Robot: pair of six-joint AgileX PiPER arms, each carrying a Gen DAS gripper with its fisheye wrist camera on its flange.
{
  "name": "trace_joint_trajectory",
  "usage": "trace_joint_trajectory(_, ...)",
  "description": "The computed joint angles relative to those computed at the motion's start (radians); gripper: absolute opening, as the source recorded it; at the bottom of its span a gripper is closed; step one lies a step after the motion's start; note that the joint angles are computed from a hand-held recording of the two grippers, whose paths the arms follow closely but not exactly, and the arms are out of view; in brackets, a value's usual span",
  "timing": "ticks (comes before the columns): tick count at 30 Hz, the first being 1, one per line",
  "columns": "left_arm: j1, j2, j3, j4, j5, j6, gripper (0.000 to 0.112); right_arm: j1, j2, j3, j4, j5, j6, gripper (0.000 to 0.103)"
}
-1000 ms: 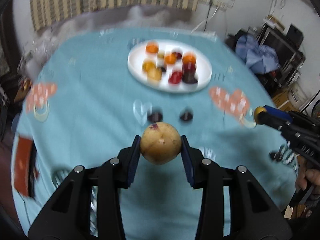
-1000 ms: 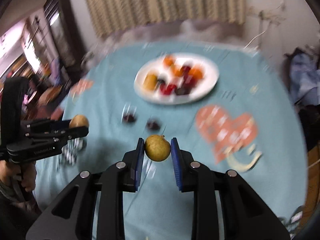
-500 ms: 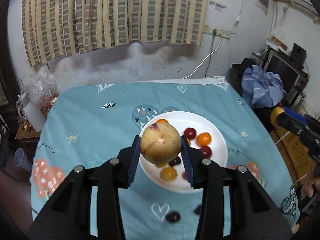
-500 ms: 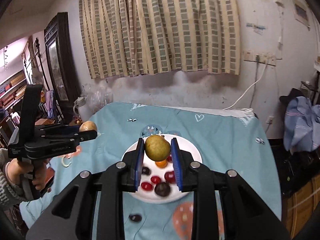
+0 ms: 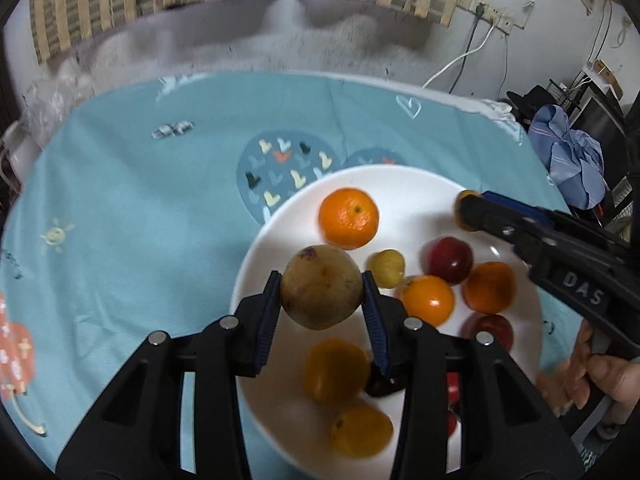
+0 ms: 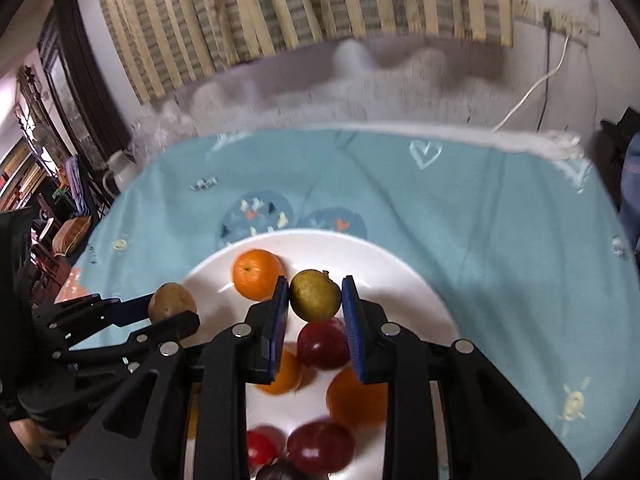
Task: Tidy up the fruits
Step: 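Lower both fruits onto the white plate and open both tools, then grasp a dark plum with left tool while right tool grasps another dark plum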
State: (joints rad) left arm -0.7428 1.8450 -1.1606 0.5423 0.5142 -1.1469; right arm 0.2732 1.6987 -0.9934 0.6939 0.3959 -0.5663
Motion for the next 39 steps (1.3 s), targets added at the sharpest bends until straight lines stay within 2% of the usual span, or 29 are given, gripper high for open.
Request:
trace_joint_trajectory(5,0.01,0.047,-0.008,0.084,-0.024,-0.069,0.05,0.004,0.088,-0.062,-0.062,0.022,0.048,0.028)
trace_joint_trajectory(7,0.014,0.038,0.0,0.091,-0.031,-0.082,0.051,0.005,0.079,-0.054,-0.07,0.009,0.048,0.028)
trace_joint_trajectory(9,0.016,0.028,0.007,0.094,-0.035,-0.093,0.057,0.003,0.063,-0.057,-0.098,0.016,0.086,0.029)
trace_joint_trajectory(11,0.005,0.001,0.017,0.124,-0.012,-0.124,0.06,-0.003,0.037,-0.054,-0.088,0.019,0.081,0.029)
trace_joint_trajectory(14,-0.021,-0.071,0.043,0.148,0.035,-0.138,0.062,-0.018,-0.061,-0.036,-0.093,0.055,0.099,0.029)
trace_joint_trajectory(17,-0.075,-0.161,0.072,0.18,0.121,-0.164,0.063,-0.026,-0.191,0.005,-0.103,0.094,0.125,0.029)
trace_joint_trajectory(18,-0.103,-0.195,0.086,0.193,0.155,-0.18,0.064,-0.028,-0.234,0.024,-0.104,0.105,0.133,0.032)
trace_joint_trajectory(19,-0.127,-0.219,0.097,0.203,0.186,-0.192,0.07,-0.022,-0.289,0.048,-0.13,0.118,0.168,0.037)
trace_joint_trajectory(20,-0.157,-0.244,0.11,0.215,0.221,-0.215,0.075,-0.009,-0.329,0.068,-0.163,0.122,0.208,0.057)
trace_joint_trajectory(21,-0.186,-0.268,0.124,0.225,0.253,-0.238,0.076,0.002,-0.374,0.095,-0.182,0.12,0.232,0.061)
trace_joint_trajectory(25,-0.329,-0.352,0.206,0.214,0.34,-0.334,0.076,0.078,-0.557,0.212,-0.296,0.149,0.366,0.061)
trace_joint_trajectory(27,-0.39,-0.362,0.242,0.204,0.358,-0.386,0.076,0.11,-0.623,0.269,-0.336,0.16,0.427,0.061)
trace_joint_trajectory(30,-0.492,-0.352,0.308,0.185,0.367,-0.494,0.076,0.183,-0.716,0.372,-0.42,0.173,0.565,0.061)
trace_joint_trajectory(33,-0.556,-0.323,0.358,0.16,0.32,-0.587,0.076,0.25,-0.786,0.47,-0.487,0.193,0.689,0.061)
trace_joint_trajectory(39,-0.615,-0.258,0.392,0.157,0.261,-0.676,0.076,0.259,-0.903,0.595,-0.497,0.272,0.76,0.061)
